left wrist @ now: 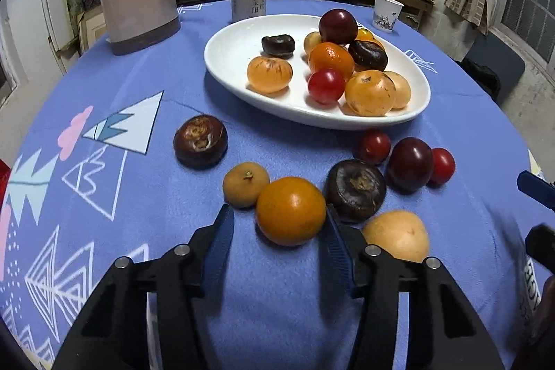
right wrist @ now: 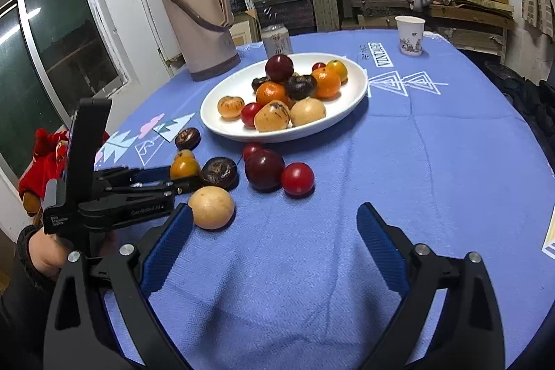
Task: Organize fruits
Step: 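Close the left gripper around an orange tangerine, then grasp a large beige round fruit with the right gripper while the left lifts the tangerine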
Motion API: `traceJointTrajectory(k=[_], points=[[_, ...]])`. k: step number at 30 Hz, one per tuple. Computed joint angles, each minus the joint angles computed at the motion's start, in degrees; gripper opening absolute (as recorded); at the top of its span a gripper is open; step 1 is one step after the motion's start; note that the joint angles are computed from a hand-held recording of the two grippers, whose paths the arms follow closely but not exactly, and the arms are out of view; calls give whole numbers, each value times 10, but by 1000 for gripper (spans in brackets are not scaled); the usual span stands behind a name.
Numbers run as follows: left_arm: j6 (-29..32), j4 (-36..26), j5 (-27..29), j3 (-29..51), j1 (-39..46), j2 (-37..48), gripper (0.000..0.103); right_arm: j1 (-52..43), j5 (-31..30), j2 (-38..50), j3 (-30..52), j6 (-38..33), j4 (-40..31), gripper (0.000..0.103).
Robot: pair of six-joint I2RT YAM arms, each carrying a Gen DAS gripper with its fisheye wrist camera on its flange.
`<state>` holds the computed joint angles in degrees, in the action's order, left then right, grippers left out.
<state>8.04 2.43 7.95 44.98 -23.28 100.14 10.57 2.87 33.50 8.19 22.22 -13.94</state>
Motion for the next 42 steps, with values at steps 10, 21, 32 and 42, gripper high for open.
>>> traceJointTrajectory(k=[10, 21, 32, 42], points=[[10, 10, 20, 13, 8, 18, 51, 90, 73, 241, 49, -12, 88, 93], [18, 0, 99, 3, 59, 10, 38, 125, 47, 442, 143, -18, 149, 65], [21, 7, 99, -5, 60, 4, 38, 135, 79, 480, 163, 8, 192, 45], [28, -18, 108, -10, 61, -12, 38, 90, 43, 229, 58, 20, 111, 45]])
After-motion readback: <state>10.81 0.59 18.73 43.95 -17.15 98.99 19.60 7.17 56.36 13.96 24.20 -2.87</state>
